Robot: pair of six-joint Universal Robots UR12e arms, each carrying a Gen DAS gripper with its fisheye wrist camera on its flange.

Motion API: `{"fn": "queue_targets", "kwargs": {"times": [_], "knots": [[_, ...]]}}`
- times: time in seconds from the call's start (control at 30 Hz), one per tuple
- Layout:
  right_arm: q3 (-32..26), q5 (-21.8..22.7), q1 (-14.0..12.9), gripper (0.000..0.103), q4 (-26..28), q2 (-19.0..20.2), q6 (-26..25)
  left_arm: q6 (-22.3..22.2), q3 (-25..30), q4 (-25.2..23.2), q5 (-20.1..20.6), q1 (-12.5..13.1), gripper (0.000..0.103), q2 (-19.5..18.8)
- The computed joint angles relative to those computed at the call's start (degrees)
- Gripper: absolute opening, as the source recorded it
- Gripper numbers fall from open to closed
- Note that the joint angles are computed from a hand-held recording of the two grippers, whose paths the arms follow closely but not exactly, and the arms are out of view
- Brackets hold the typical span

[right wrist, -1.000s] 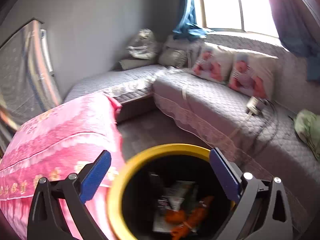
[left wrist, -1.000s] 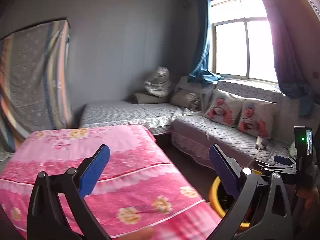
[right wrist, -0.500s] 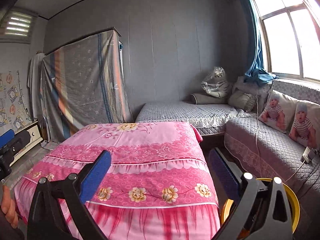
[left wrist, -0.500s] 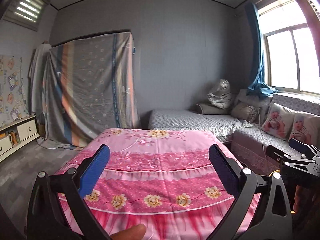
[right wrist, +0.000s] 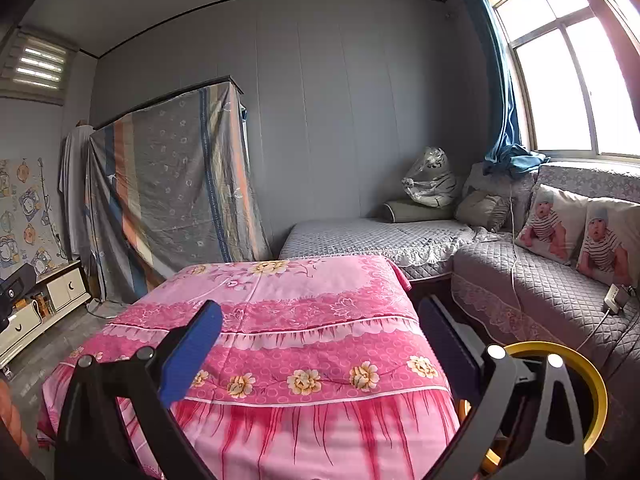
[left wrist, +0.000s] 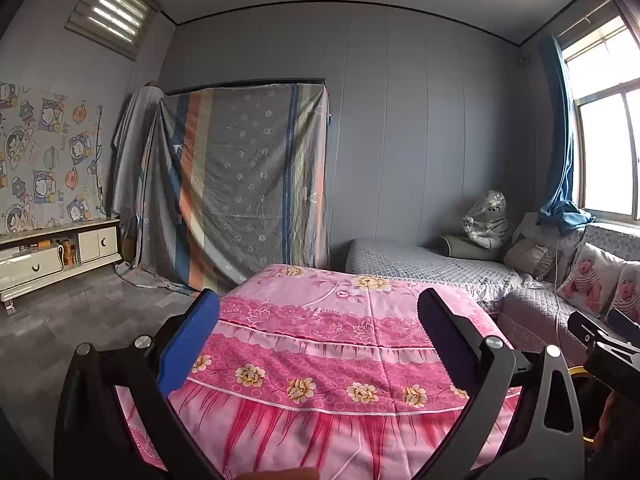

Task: Collect trash

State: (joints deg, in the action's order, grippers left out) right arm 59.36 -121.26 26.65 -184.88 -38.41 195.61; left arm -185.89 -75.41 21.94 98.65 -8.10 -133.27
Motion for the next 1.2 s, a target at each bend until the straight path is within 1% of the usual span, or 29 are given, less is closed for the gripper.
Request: {"fn": "queue_targets", "kwargs": {"times": [0.13,0.27,0.4,0.57,1.2], "knots": [[-0.7,-1.7,0.3,0.095,0.0,0.5,-0.7,-0.2,0.0,0.0,-0.5,0.0,0.095,0.0],[-1.3,-4.5,0.6,0.095,-0.8,1.0,-1.5,-0.7,0.3,-0.2,-1.3,0.0,0.095,-0.1],[-1.1,-4.2,0.5,0.095,0.2,0.9,-0.4,-0.1,0.4,0.0,-1.8,0.0,0.095,-0.3],[-1.0,-3.8,0.4,0.095,1.7,0.7,0.9,-0.6,0.4,0.1,-2.9,0.0,0.095,-0.2],[-1.4,-3.9,0.2,0.095,3.0,0.9,1.9,-0.6,0.9,-0.4,-5.2,-0.1,0.095,-0.4]]}}
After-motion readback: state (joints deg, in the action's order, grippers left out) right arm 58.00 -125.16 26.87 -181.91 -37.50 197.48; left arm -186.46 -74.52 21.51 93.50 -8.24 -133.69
